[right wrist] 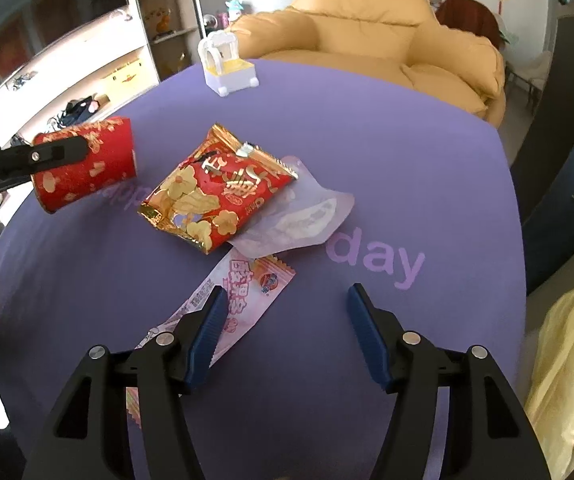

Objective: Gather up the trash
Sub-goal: 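Close the right tool on the red-gold snack packet while the left tool holds the cup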

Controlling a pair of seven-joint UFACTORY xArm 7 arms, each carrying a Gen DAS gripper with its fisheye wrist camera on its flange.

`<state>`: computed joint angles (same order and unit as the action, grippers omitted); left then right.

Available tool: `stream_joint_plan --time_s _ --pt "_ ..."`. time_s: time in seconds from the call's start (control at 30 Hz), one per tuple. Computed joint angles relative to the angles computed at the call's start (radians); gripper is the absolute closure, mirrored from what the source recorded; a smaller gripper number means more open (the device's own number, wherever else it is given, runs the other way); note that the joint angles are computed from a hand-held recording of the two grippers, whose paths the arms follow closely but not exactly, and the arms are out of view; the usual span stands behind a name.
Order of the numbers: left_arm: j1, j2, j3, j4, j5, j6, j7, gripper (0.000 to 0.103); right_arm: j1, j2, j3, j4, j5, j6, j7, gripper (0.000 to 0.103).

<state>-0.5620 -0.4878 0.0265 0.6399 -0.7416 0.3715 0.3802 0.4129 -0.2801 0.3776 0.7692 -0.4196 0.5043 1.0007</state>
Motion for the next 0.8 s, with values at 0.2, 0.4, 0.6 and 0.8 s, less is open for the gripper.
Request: stream_joint_plan --time_s 0.2,0.4,0.6,0.8 --pt "-0.001 -0.037 0.01 -0.022 -0.001 -0.008 -0.016 0.1 -0.053 -0.094 0.08 -0.016 -0.067 -0.021 0.139 0.044" --pt "-0.005 -0.054 0.043 -0.037 -0.028 0.015 -0.012 0.086 -0.098 0.035 0.116 0.127 -0.161 0.0 0.239 0.044" --pt "0.004 -0.084 0.058 -0.058 -0.048 0.041 0.003 0.081 -0.071 0.238 0.073 0.286 -0.252 0.059 0.341 0.044" --pt "0.012 -0.085 0.069 -0.06 -0.077 0.061 0.014 0.081 -0.003 0.286 -0.004 0.308 -0.244 0.081 0.358 0.044"
